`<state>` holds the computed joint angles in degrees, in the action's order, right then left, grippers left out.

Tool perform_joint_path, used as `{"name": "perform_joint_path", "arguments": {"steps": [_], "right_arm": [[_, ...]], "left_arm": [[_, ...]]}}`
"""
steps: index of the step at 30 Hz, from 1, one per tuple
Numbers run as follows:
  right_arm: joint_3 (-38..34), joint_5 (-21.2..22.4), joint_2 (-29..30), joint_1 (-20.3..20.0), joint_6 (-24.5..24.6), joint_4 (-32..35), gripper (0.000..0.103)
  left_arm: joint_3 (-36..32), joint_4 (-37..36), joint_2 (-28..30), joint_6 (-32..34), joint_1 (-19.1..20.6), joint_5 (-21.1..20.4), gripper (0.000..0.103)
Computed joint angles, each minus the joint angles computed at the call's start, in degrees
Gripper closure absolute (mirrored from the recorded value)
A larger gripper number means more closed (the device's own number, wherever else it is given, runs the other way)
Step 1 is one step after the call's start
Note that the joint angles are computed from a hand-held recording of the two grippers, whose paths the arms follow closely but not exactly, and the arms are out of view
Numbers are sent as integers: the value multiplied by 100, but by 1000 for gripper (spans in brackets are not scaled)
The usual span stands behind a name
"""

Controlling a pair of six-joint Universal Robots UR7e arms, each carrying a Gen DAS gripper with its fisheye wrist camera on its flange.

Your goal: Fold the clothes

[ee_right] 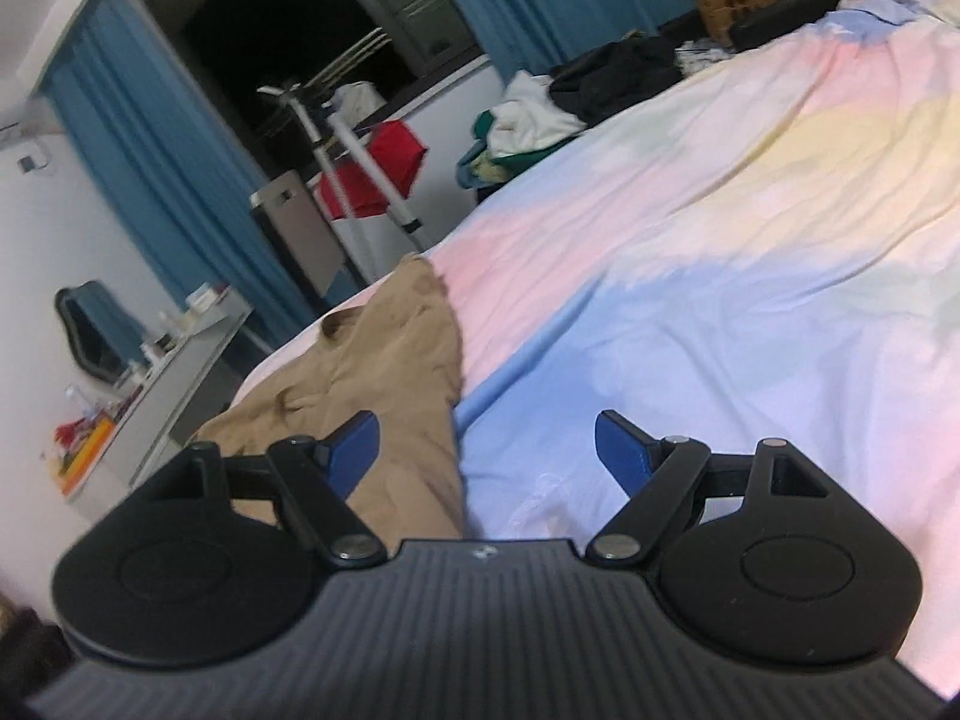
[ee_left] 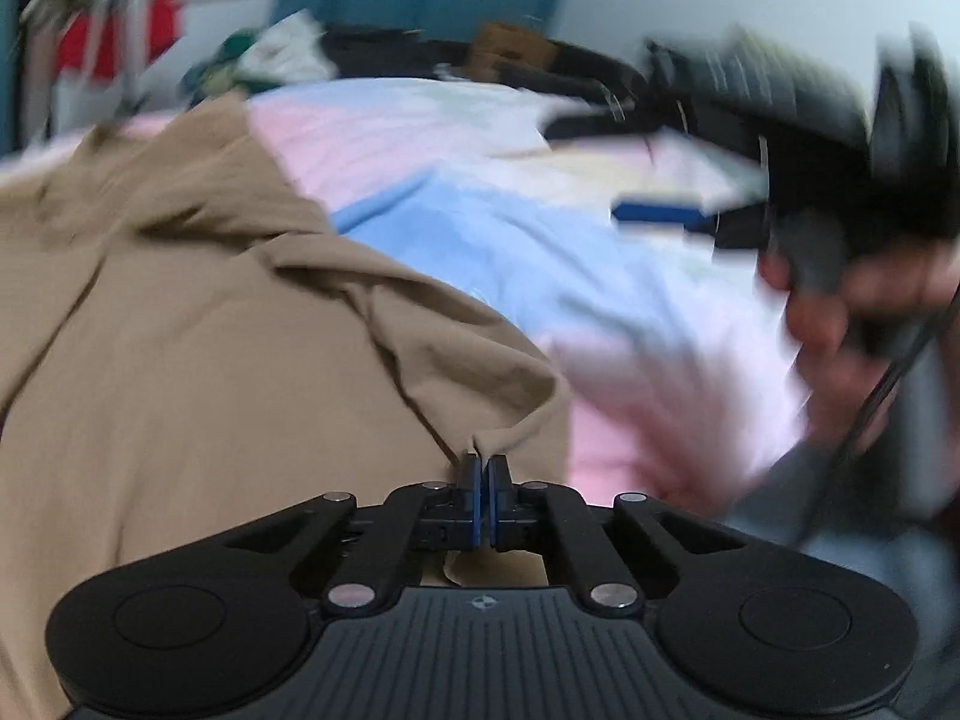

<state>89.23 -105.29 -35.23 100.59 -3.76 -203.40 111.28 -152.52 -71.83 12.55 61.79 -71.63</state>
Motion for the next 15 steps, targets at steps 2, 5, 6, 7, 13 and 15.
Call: {"name": "perform_joint_path", "arguments": {"steps": [2,5,6,7,13,15], "right_arm": [[6,173,-4,6,-96,64,22],[-46,393,44,41,-309,210,22],[-67,481,60,52,-383,290,22],[-86,563,74,62,-432,403,25],[-279,699,154,186,-587,1541,56],[-343,578,203,254,-648,1823,60]], "left_arm": [[57,158,-306,-577,-16,-75,101],[231,395,-738,-1451,-64,202,101],[283,509,-862,-1731,-72,339,101],[307,670,-938,-2084,-36,479,101],[281,928,-784,-2361,177,934,101],[214,855,-741,-2210,201,862,97]]}}
